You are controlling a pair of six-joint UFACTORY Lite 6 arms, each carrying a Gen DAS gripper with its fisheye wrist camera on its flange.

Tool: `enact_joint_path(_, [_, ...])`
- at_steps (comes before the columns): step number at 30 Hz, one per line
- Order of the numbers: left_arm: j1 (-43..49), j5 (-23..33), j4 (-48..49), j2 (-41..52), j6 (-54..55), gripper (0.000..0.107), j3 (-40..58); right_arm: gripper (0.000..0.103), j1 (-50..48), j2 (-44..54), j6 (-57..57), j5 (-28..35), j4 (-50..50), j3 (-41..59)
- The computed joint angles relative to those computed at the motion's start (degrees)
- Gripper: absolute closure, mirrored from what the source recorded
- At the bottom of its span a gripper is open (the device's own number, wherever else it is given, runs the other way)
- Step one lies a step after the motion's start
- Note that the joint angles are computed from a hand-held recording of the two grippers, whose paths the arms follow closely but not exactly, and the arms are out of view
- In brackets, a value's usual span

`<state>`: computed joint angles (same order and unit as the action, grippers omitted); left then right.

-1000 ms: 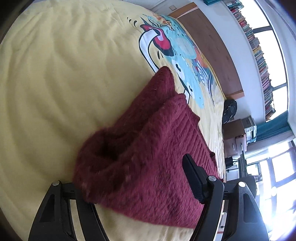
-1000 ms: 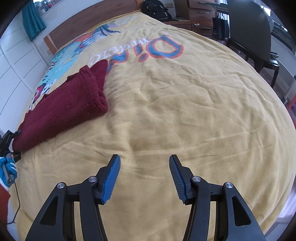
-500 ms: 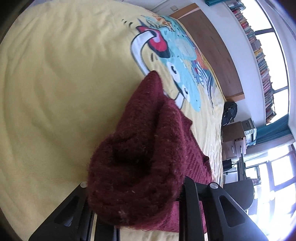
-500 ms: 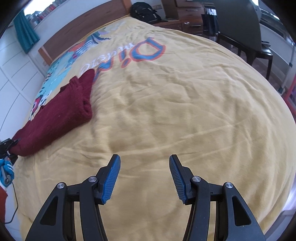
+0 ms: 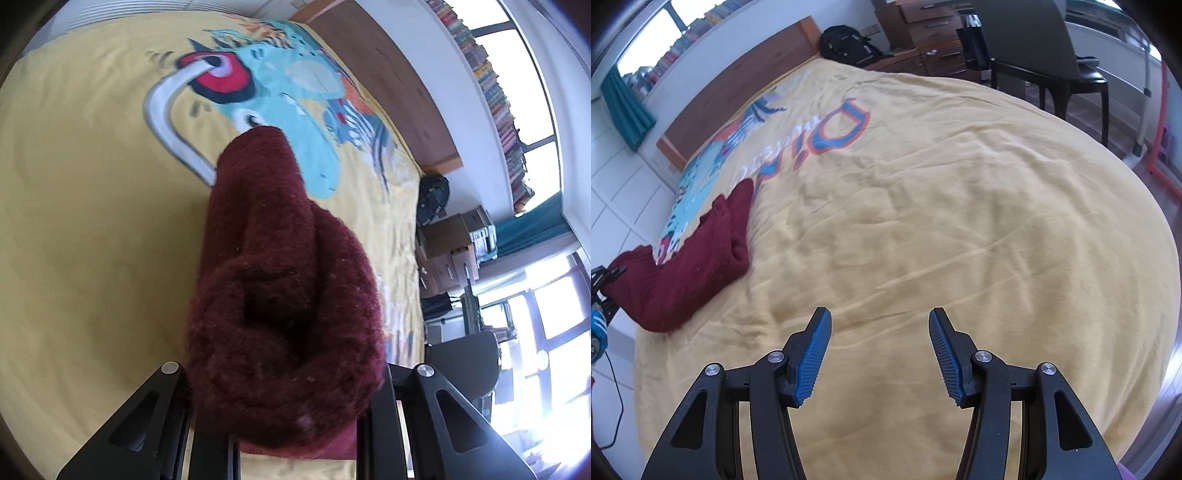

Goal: Fold small clothes
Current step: 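Fold the held side with the left tool over the sweater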

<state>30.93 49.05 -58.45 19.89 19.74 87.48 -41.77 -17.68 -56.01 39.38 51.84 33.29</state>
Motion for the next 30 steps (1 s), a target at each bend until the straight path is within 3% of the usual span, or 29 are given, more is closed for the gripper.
enact_joint_path(12, [-23.9, -5.3, 4.3, 11.2, -15.2, 0.091, 18.8, 0.046, -22.3, 7.4, -13.3, 8.6, 2.6, 4.5])
enact_joint_path(19, [-40.2, -5.1, 25.8, 24.5, -29.8, 0.091, 35.5, 0.046, -29.6, 11.9, -17.8, 10.1, 2.1, 6.0])
enact_joint_path(25, [-47.8, -7.0, 33.9, 26.4, -33.9, 0.091, 35.3, 0.046, -32.6, 13.3, -19.6, 11.2, 1.9, 6.4])
enact_joint_path(30, [-54.0, -3.0, 49.3, 31.2, -43.7, 0.09, 41.5, 0.046, -33.1, 12.3, -19.8, 12.3, 1.8, 6.0])
